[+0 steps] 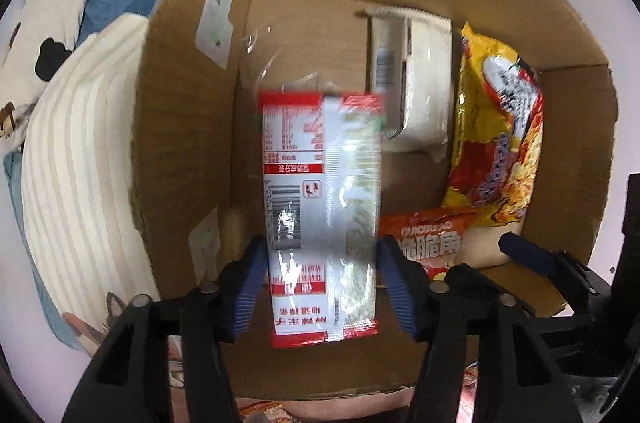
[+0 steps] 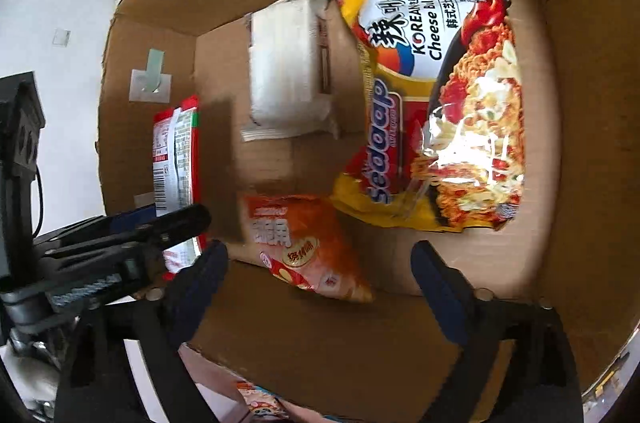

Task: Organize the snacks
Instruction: 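Open both grippers to drop the packets into the box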

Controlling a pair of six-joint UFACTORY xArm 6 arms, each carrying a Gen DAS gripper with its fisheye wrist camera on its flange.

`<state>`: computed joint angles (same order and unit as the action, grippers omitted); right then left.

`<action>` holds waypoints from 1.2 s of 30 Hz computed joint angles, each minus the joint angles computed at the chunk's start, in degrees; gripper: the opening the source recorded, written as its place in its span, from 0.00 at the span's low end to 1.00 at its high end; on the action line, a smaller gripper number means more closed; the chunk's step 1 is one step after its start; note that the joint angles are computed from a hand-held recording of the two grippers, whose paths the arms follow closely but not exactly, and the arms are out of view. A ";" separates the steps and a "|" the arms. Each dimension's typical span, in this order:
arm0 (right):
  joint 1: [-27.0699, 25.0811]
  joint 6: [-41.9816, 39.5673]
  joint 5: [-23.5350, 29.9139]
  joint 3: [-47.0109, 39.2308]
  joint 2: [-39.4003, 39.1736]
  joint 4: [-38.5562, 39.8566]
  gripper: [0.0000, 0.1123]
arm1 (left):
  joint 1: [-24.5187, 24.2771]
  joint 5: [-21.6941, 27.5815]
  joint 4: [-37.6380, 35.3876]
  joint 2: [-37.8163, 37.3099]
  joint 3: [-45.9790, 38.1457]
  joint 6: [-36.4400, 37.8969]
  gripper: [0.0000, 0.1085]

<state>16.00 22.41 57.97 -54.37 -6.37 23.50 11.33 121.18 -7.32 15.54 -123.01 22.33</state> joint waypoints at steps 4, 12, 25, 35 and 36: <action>-0.06 0.98 0.67 0.60 -1.44 -2.46 0.85 | 0.41 0.56 -0.52 0.86 -2.37 -0.31 0.81; 0.64 4.17 2.34 2.14 -6.85 -7.93 0.85 | 0.81 0.73 -1.68 -1.48 -2.50 -0.28 0.81; 7.38 16.88 3.10 5.07 -19.96 -24.36 0.85 | 5.15 -10.36 -6.44 -15.63 6.03 3.90 0.81; 16.33 29.63 6.21 10.54 -35.59 -30.78 0.85 | 15.09 -11.41 -14.50 -26.77 13.04 7.70 0.81; 17.12 30.86 6.93 11.41 -37.30 -30.92 0.85 | 15.93 -11.13 -14.94 -27.98 14.17 8.30 0.81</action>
